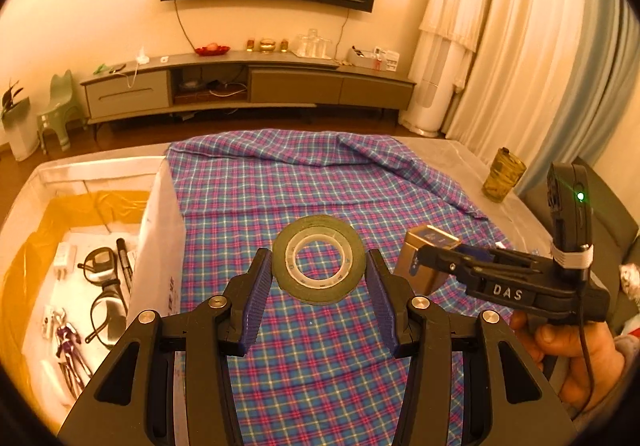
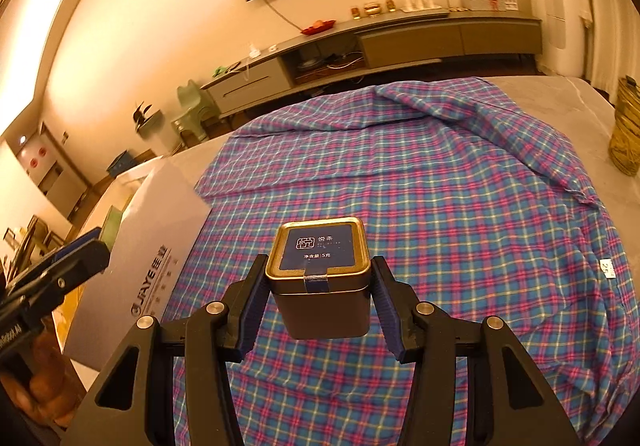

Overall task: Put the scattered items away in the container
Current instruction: 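Carry the tape roll and tin with both tools over the white box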

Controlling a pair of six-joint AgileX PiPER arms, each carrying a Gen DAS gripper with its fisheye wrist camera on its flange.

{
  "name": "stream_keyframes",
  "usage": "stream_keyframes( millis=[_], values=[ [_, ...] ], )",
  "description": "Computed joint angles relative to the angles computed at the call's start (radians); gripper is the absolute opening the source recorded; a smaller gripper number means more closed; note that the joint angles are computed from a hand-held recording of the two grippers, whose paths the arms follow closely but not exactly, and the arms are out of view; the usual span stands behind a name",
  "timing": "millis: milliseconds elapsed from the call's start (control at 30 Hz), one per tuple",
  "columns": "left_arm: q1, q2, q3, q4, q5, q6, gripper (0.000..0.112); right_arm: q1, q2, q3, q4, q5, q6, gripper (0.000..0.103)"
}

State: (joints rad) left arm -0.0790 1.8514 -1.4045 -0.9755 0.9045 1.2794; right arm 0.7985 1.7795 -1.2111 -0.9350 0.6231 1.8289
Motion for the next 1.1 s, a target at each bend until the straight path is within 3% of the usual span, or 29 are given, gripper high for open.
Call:
stream_keyframes(
  millis=[167, 400, 1100],
  values=[
    [-0.002, -0.007, 0.022, -0.021, -0.007, 0.033, 0.049, 0.035, 0.021, -0.042, 0.009, 0.018, -0.032, 0.051],
    [0.055, 0.016, -0.050, -0.031, 0.063, -0.007, 0.049, 0.102, 0.068, -0.154, 0.016, 0.070, -0.090, 0.051],
    [0.267, 0.270, -0.507, 0.010, 0.227, -0.314, 0.049, 0.180, 0.390, -0.832, 0.227, 0.226, -0.537, 0.051]
  ],
)
